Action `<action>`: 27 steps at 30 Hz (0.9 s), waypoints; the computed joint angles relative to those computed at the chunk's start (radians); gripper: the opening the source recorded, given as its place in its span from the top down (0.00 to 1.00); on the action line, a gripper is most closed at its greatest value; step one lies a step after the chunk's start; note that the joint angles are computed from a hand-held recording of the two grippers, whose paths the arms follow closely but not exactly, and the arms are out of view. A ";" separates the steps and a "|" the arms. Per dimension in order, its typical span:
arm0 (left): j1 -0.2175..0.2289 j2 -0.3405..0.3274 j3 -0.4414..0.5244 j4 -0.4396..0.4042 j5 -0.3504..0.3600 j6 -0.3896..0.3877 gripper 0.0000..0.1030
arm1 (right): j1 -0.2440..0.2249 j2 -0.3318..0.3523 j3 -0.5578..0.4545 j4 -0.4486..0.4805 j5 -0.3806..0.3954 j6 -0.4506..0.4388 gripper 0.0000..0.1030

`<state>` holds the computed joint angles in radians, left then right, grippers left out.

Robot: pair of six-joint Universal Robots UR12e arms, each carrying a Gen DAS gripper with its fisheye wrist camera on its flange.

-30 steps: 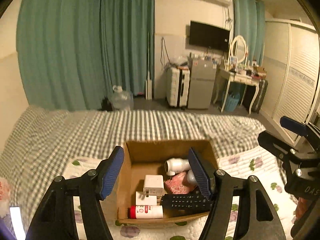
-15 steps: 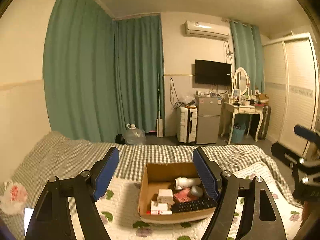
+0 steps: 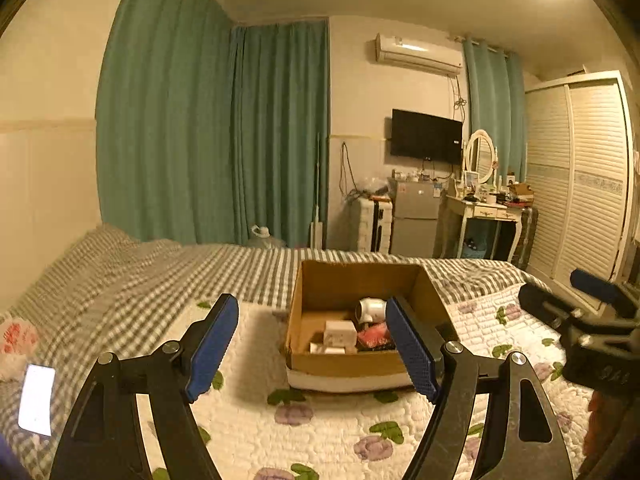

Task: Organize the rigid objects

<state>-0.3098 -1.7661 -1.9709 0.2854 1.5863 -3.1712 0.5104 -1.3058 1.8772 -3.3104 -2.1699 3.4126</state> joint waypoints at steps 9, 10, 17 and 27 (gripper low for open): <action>0.002 -0.002 -0.017 -0.046 -0.018 0.040 0.23 | 0.003 0.028 -0.007 0.051 -0.025 0.031 0.00; -0.002 -0.004 -0.018 -0.045 -0.010 0.047 0.23 | 0.002 0.028 -0.008 0.063 -0.026 0.044 0.00; -0.003 -0.004 -0.019 -0.050 -0.014 0.052 0.23 | 0.003 0.026 -0.005 0.072 -0.038 0.057 0.00; 0.014 0.002 -0.017 -0.085 -0.046 0.005 0.23 | 0.001 0.020 -0.008 0.123 -0.055 0.095 0.00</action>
<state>-0.2955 -1.7643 -1.9876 0.2006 1.5402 -3.1665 0.5111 -1.2857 1.8689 -3.1878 -2.2254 3.5080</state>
